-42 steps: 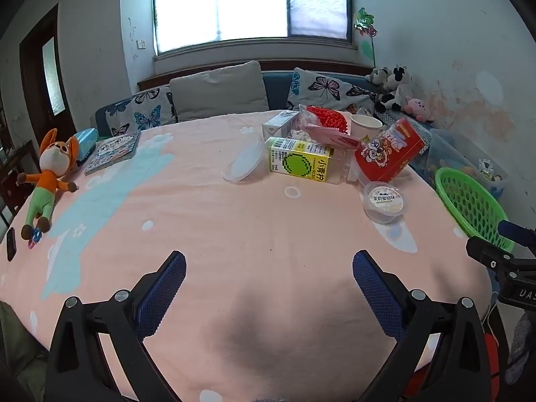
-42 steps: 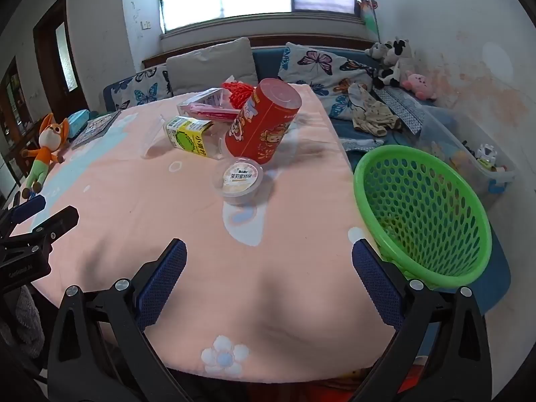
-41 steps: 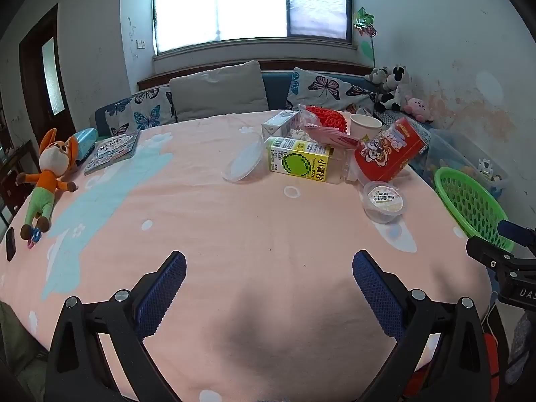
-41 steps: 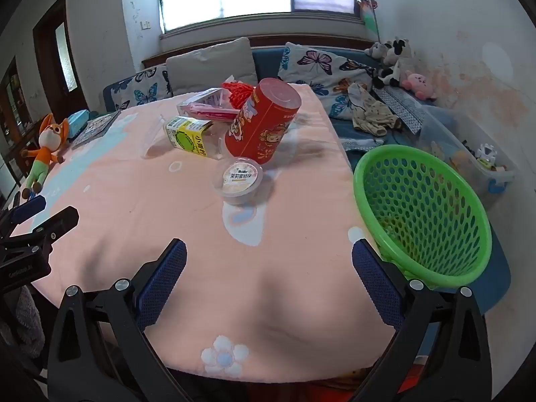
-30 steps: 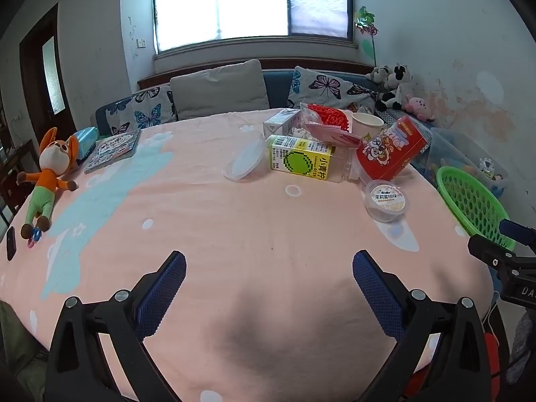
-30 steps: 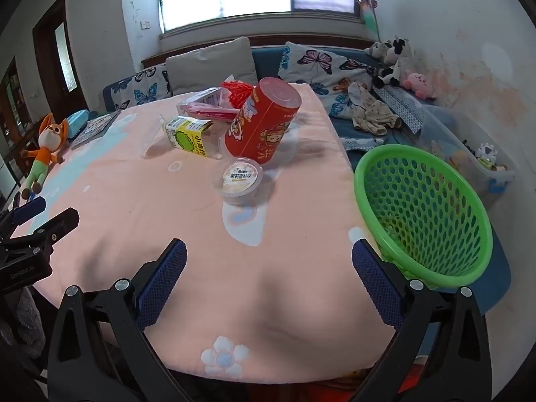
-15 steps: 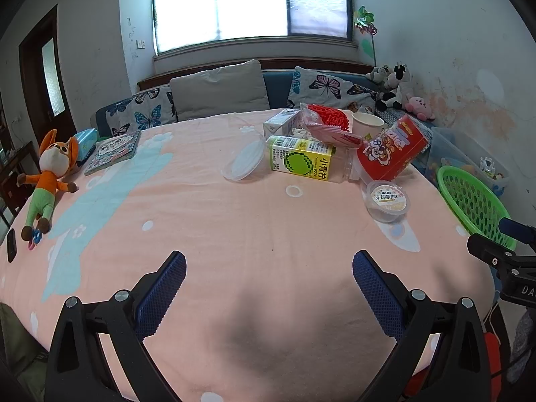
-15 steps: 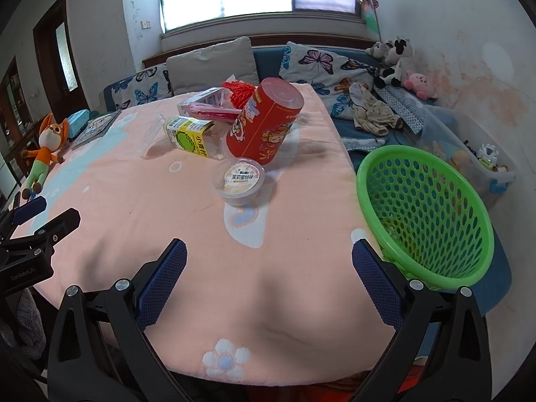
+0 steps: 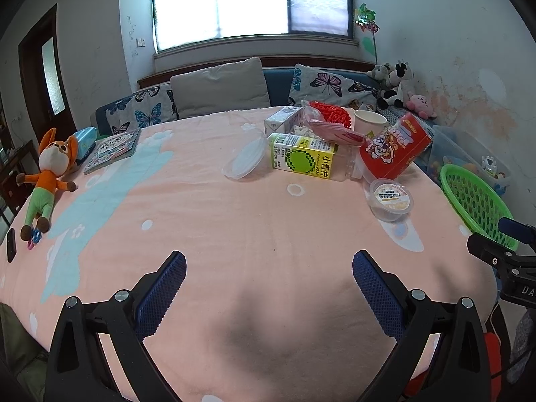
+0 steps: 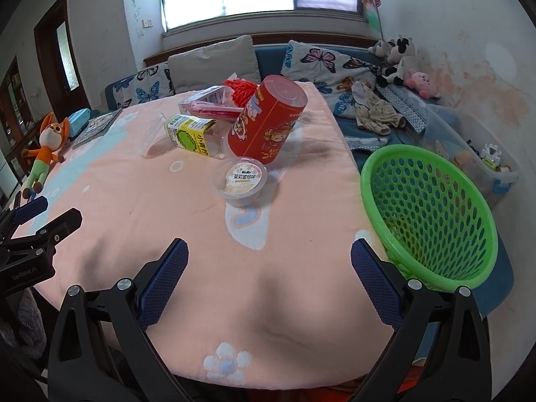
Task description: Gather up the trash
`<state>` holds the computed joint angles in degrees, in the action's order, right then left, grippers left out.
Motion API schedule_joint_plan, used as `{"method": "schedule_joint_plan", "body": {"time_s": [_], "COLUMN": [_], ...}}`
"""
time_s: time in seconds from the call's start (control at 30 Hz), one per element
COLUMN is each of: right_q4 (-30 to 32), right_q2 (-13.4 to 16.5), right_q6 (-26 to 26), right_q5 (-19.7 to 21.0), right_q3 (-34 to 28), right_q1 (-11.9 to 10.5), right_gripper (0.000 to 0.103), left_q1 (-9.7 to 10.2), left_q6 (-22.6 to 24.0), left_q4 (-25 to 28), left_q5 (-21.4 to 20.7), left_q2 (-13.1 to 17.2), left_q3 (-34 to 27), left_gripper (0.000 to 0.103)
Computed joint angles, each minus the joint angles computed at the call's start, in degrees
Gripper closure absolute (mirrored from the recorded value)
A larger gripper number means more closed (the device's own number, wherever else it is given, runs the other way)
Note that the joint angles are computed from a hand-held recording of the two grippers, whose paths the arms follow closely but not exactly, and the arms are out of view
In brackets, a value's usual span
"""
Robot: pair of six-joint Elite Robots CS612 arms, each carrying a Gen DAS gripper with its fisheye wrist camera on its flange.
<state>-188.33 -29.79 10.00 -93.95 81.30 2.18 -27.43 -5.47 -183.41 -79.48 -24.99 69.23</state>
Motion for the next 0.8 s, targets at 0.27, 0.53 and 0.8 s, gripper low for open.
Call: {"method": "schedule_joint_plan", "body": {"time_s": [0.27, 0.53, 0.8], "right_q4": [-0.27, 0.37, -0.24], "right_q2": [0.39, 1.26, 1.21], "right_q6": [-0.35, -1.19, -1.89], "right_q5": [0.55, 0.13, -0.59], "right_q3": [-0.40, -1.71, -1.70], "right_q1": [-0.13, -0.09, 0.21], "right_gripper": [0.007, 0.010, 0.010], "left_q1": [0.09, 0.09, -0.29], "left_q6": [0.09, -0.74, 0.72], "left_q4": [0.21, -0.43, -0.93], "left_q5": [0.28, 0.40, 0.43], "left_q2": [0.22, 0.17, 0.13], "left_q3": [-0.50, -0.28, -0.37], "left_gripper": [0.006, 0.006, 0.006]}}
